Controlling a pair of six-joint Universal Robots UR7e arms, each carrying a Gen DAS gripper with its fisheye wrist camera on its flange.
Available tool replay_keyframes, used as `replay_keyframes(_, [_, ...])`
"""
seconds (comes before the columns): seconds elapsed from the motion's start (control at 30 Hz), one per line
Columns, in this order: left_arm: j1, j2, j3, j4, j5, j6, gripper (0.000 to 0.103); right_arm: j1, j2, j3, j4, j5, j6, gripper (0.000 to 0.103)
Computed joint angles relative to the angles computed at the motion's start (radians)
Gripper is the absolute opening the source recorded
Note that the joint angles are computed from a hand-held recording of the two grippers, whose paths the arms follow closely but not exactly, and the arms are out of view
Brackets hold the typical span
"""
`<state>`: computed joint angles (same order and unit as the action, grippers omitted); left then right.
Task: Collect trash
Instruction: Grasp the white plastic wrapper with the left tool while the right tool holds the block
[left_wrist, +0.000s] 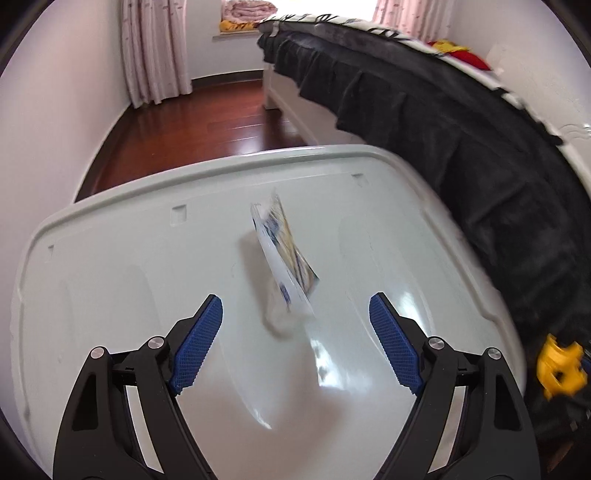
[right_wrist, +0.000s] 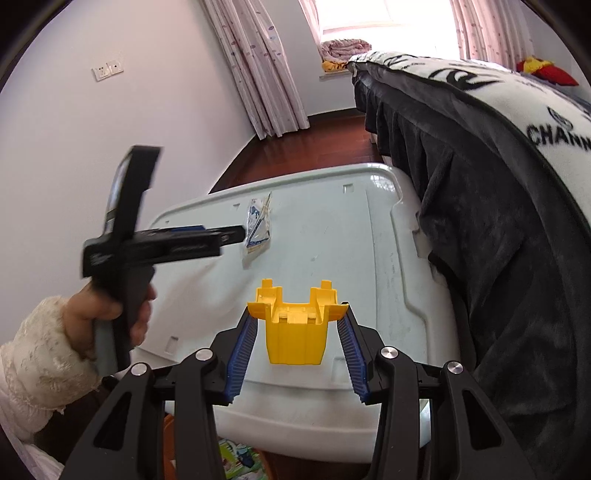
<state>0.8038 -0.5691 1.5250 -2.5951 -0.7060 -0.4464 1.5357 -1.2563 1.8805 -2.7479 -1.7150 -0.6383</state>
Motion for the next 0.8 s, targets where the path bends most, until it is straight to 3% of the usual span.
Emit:
replay_keyframes(0.33, [0.072,0.122,-0.200,0.200,0.018,-0.084,0.080,-0.015,0.020,-0.035,0.022,0.027,0.006,0.045])
replay_keyframes(0.6, [0.083,0.141,-0.213,0.174,0.034,-0.061,0.082,-0.023,0.024,-0.041,0.034,0.023,0.021,0.046])
replay_keyframes(0.8, [0.079,0.129,-0.200,0.154,0.014,-0.016,0.040,-0.022,0.024,-0.033,0.035,0.019,0.023,0.046])
